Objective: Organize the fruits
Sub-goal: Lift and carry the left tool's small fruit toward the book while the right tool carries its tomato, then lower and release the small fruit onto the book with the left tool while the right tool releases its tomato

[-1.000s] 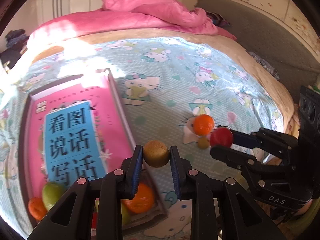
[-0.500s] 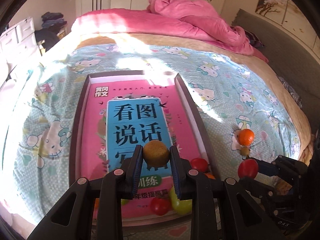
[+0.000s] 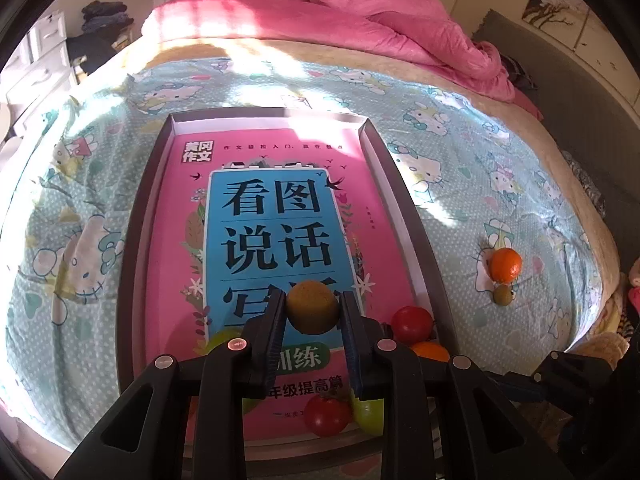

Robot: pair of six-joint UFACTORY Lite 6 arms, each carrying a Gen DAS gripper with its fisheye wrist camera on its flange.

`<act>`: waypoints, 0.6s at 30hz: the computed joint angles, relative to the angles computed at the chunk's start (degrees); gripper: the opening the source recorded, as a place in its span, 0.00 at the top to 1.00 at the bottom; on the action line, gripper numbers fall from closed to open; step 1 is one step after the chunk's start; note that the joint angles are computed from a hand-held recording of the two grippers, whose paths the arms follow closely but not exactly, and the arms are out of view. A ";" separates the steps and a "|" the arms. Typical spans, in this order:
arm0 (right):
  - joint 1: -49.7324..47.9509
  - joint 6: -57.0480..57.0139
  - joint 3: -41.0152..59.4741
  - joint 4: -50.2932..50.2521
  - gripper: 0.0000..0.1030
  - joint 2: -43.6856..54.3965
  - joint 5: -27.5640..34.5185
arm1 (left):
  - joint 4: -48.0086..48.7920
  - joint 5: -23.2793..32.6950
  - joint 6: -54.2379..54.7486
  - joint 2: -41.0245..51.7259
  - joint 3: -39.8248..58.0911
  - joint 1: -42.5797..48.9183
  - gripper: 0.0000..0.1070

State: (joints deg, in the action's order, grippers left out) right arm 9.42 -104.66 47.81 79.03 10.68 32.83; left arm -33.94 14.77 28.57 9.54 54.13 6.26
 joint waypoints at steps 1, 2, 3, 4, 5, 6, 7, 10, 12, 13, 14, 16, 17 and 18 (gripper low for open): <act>0.31 -0.35 -0.30 0.21 0.67 -0.08 -0.09 | 2.35 -0.30 -2.15 0.32 0.09 -0.69 0.74; 0.46 -0.73 -0.49 0.49 0.67 -0.11 -0.07 | 4.08 -0.54 -3.70 0.64 0.18 -1.21 0.74; 0.56 -0.93 -0.59 0.64 0.67 -0.06 0.08 | 5.38 -0.59 -4.84 0.98 0.31 -1.71 0.74; 0.68 -1.16 -0.68 1.00 0.67 -0.04 0.18 | 6.77 -0.68 -6.16 1.26 0.44 -2.15 0.74; 0.80 -1.22 -0.67 1.24 0.67 0.05 0.34 | 7.51 -0.69 -6.84 1.46 0.55 -2.30 0.74; 1.00 -1.37 -0.67 1.48 0.67 0.17 0.34 | 7.59 -0.56 -6.94 1.80 0.78 -2.37 0.74; 1.29 -1.66 -0.63 1.86 0.67 0.27 0.08 | 7.45 -0.38 -6.90 2.16 1.02 -2.36 0.74; 2.40 -2.98 -0.39 3.07 0.67 1.06 -0.77 | 8.63 -0.16 -8.10 3.03 1.45 -2.49 0.74; 3.26 -4.25 -0.50 3.79 0.67 1.42 -1.29 | 9.41 -0.05 -8.91 3.40 1.65 -2.54 0.74; 3.98 -5.62 -0.87 4.78 0.67 1.39 -1.99 | 9.32 0.07 -8.88 3.50 1.74 -2.44 0.74; 4.79 -6.73 -0.92 5.61 0.67 1.62 -2.73 | 9.00 0.18 -8.61 3.59 1.82 -2.38 0.74; 6.44 -10.06 -1.62 8.00 0.67 1.62 -4.54 | 8.74 0.23 -8.48 3.60 1.79 -2.27 0.74; 6.98 -11.60 -1.90 9.04 0.67 1.67 -5.31 | 8.90 0.28 -8.68 3.64 1.82 -2.25 0.74; 7.58 -13.21 -2.20 10.34 0.67 1.69 -6.09 | 9.04 0.31 -8.88 3.70 1.87 -2.20 0.74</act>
State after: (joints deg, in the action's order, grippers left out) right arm 17.00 -117.87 45.60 89.37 12.37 26.74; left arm -24.90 15.08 19.68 13.23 56.00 4.07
